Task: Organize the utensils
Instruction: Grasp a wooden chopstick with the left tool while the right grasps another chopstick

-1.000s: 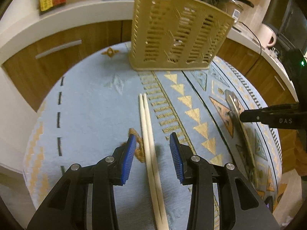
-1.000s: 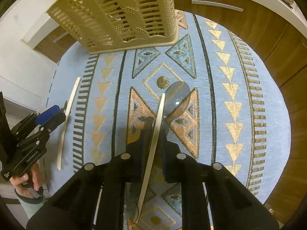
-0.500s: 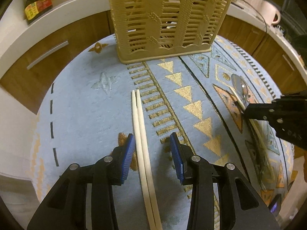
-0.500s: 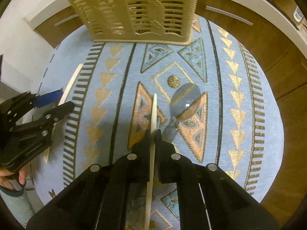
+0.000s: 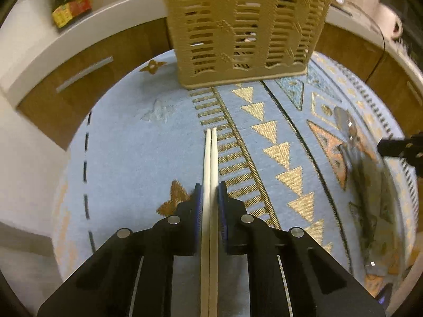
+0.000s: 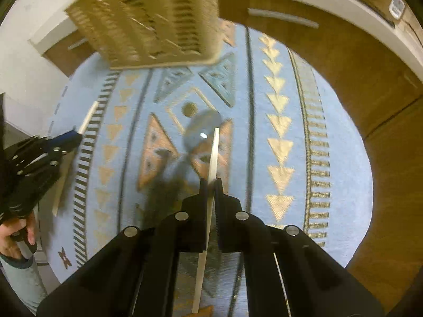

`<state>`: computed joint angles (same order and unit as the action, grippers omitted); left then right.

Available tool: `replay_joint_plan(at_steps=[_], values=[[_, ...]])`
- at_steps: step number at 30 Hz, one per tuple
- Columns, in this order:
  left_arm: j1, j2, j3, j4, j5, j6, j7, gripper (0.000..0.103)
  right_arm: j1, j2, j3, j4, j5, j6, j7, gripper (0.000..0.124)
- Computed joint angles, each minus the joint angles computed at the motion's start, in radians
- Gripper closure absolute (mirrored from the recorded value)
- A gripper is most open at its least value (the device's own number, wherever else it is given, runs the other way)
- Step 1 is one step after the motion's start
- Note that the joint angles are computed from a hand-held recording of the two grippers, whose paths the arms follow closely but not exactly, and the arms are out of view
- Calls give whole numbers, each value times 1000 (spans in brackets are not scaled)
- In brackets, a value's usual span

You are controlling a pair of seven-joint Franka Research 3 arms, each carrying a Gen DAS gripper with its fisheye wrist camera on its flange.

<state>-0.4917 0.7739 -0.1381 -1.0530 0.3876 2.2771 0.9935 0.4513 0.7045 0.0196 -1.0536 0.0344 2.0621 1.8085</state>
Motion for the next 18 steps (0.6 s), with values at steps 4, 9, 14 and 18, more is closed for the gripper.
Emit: replay_joint_plan(at_steps=[4, 9, 14, 18], values=[[54, -119, -27, -210, -38, 159, -53, 93, -46, -19, 21, -46, 67, 4, -16, 119], [94, -197, -51, -327, -62, 246, -54, 93, -67, 11, 31, 11, 104, -75, -37, 110], [115, -218, -76, -371, -97, 303, -32, 93, -36, -28, 15, -36, 59, -87, -68, 95], [109, -201, -73, -347, -98, 307, -22, 93, 4, -30, -3, -43, -9, -89, -69, 100]])
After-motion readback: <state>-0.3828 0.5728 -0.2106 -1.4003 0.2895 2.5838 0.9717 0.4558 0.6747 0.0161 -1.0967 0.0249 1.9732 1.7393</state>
